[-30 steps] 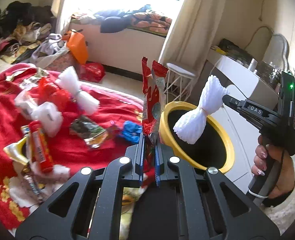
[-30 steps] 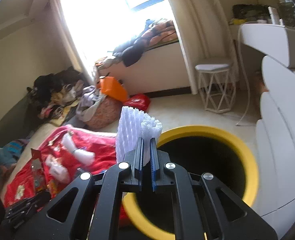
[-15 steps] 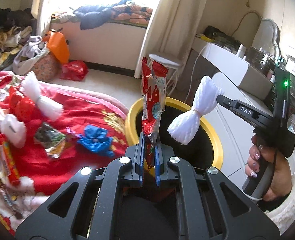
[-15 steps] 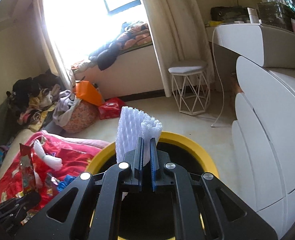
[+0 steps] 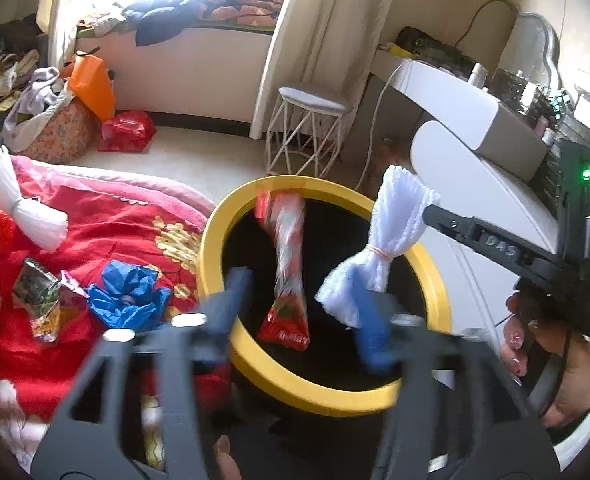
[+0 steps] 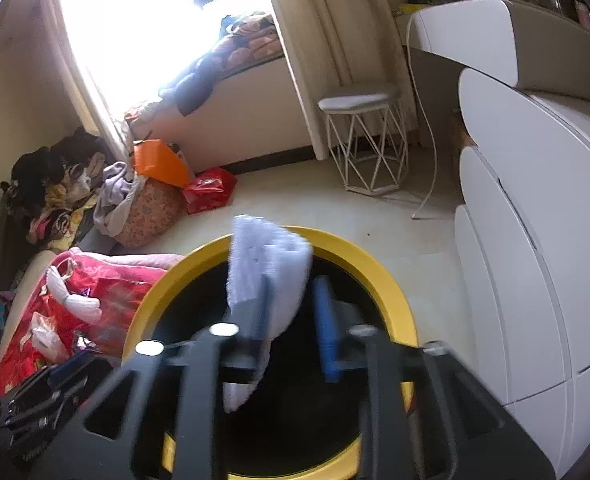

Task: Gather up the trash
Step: 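Carry both items over the yellow bin and open both tools to drop them, then move both tools back over the trash on the bed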

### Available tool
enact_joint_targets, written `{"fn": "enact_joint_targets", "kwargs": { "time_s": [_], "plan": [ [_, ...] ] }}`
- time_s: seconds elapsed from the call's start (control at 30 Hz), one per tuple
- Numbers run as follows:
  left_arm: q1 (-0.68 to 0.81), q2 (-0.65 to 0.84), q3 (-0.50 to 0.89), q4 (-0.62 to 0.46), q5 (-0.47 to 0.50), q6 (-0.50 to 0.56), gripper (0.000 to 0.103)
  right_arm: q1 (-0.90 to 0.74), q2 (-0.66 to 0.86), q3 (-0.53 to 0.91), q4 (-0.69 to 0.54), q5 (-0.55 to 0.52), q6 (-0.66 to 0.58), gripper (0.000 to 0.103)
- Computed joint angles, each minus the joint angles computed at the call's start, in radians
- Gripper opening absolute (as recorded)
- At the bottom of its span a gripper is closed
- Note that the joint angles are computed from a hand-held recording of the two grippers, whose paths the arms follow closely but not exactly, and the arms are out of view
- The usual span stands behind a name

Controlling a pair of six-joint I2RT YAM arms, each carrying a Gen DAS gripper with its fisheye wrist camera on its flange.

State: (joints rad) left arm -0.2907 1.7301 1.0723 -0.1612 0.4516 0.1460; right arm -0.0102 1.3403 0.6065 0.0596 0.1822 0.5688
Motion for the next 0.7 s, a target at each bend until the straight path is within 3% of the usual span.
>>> {"fn": "enact_joint_targets", "kwargs": {
  "time_s": [0.1, 0.17, 0.2, 0.37, 0.7],
  "plan": [
    [0.013, -0.015, -0.017, 0.005, -0.008, 0.007, 0.066, 0.013, -0.005, 0.001, 0.007, 0.011, 0.000, 0.043],
    [0.028, -0.035, -0.039, 0.020, -0.006, 0.003, 0.084, 0.019, -0.016, -0.007, 0.024, 0.005, -0.011, 0.050],
    [0.039, -0.051, -0.053, 0.026, -0.007, -0.005, 0.087, 0.041, -0.018, -0.002, 0.020, 0.026, -0.013, 0.052],
    [0.091, -0.124, -0.111, 0.049, -0.017, -0.006, 0.092, 0.073, -0.034, 0.003, 0.024, 0.021, -0.037, 0.054],
    [0.225, -0.244, -0.181, 0.072, -0.011, -0.004, 0.092, 0.221, -0.040, 0.051, 0.022, 0.049, -0.078, 0.060]
  ]
}}
